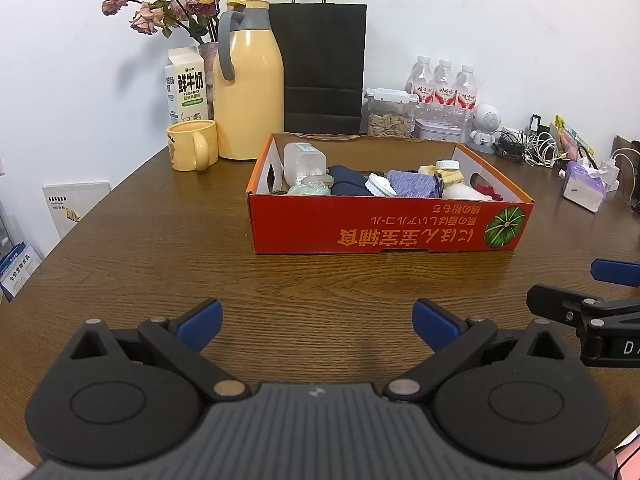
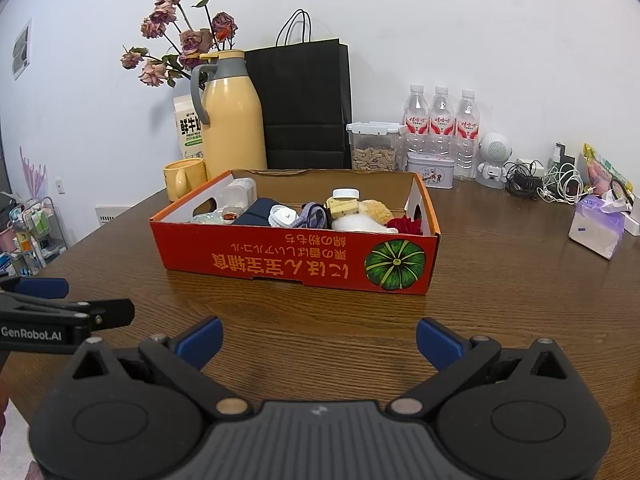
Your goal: Organize objects
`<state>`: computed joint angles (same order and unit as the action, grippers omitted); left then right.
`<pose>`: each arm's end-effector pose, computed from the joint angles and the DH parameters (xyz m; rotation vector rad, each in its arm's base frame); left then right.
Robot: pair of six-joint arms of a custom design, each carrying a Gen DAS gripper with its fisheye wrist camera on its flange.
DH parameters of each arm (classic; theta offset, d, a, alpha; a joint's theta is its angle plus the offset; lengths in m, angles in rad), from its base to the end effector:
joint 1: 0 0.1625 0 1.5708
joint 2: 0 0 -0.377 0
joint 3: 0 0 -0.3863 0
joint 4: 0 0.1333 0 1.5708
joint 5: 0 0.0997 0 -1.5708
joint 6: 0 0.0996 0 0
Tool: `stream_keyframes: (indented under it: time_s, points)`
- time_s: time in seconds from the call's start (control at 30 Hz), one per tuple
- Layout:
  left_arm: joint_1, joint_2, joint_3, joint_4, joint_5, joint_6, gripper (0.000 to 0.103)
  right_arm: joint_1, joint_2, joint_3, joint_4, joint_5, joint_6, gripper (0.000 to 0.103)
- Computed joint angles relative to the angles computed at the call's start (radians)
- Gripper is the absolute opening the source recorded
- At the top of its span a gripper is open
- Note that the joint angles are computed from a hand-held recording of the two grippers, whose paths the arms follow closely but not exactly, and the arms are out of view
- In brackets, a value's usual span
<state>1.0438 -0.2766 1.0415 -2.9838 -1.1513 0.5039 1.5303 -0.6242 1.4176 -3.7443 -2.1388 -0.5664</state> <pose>-0.2399 -0.7580 -0.0144 1.1201 2.3543 -0.8798 0.0522 -0.6809 0.1895 0.0514 -1.9358 1.3188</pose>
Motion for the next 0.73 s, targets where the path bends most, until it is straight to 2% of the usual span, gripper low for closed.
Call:
stream_keyframes:
  time_s: [0.73]
  points:
    - [-0.001,-0.003,0.000,0.010,0.003,0.004,0.103,0.000,0.000,0.000,0.000,-0.001,0.000,0.103]
